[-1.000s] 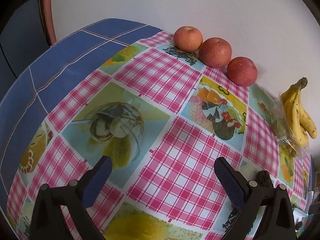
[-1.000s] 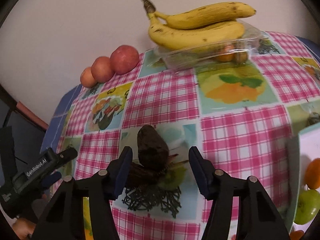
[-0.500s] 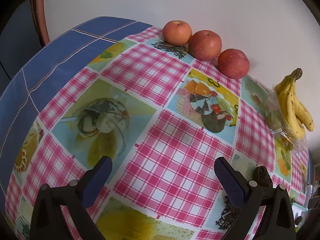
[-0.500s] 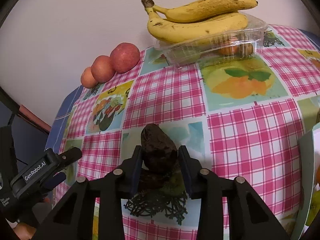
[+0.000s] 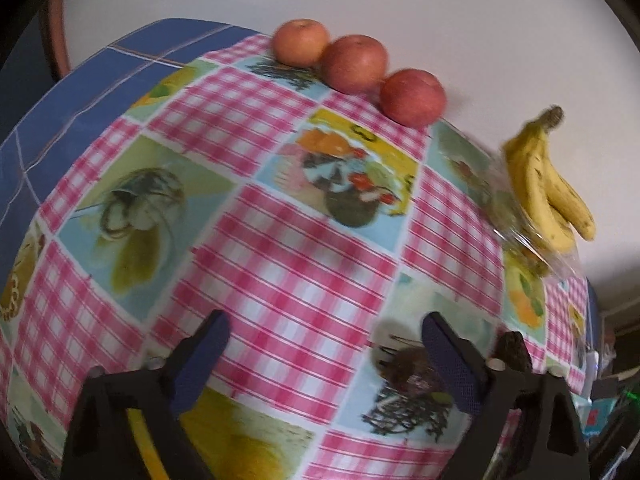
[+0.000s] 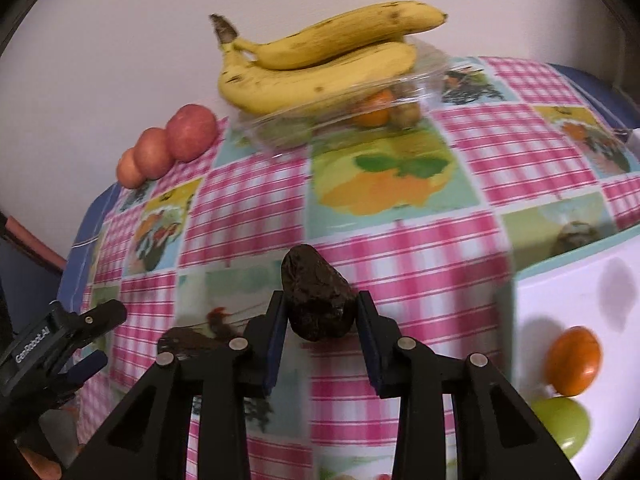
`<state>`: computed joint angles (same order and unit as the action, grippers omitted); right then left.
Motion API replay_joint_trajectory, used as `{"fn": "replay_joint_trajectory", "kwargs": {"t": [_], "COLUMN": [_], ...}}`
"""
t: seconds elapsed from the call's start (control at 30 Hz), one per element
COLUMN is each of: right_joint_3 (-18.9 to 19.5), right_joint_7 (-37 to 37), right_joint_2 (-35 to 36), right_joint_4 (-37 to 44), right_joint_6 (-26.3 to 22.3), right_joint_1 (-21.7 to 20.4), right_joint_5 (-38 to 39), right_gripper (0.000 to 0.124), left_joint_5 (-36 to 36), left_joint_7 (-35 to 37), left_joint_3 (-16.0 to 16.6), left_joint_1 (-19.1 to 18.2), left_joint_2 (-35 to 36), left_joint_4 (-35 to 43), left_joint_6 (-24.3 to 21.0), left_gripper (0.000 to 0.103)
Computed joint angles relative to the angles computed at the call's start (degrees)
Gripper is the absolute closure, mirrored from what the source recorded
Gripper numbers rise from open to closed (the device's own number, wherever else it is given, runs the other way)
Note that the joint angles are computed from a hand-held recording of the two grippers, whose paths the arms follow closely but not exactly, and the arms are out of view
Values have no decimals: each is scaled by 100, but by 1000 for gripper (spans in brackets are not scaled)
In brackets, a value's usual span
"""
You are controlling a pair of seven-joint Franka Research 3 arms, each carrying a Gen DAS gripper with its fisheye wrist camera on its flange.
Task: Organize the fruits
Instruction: 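Grasp a dark brown fruit with the right tool while the left tool grasps another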
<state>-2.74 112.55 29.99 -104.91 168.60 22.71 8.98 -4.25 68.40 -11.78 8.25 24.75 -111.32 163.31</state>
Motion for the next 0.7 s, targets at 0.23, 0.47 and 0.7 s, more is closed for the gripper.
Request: {"fn": "replay_joint_trajectory", "kwargs": {"t": [0.23, 0.47, 0.7], "right_joint_3": [-243, -407, -191], "right_joint_7": [273, 473, 369], "right_joint_2": [-146, -251, -322], "right_joint_4": [-95, -157, -255], "right_joint_6": [-274, -480, -453], "right_joint_1": [139, 191, -98], "right_joint_5": [-337, -705, -618], "right_gripper": [88, 88, 88], "left_joint_5": [13, -108, -417], "left_joint_7": [105, 287, 508], "left_joint_3": [-97, -188, -349], "left_joint_1": [-122, -119, -33], "left_joint_2": [14, 60, 83], "left_joint_4": [60, 103, 85], "left_joint_6": [-136, -198, -218], "left_gripper": [18, 35, 54]}}
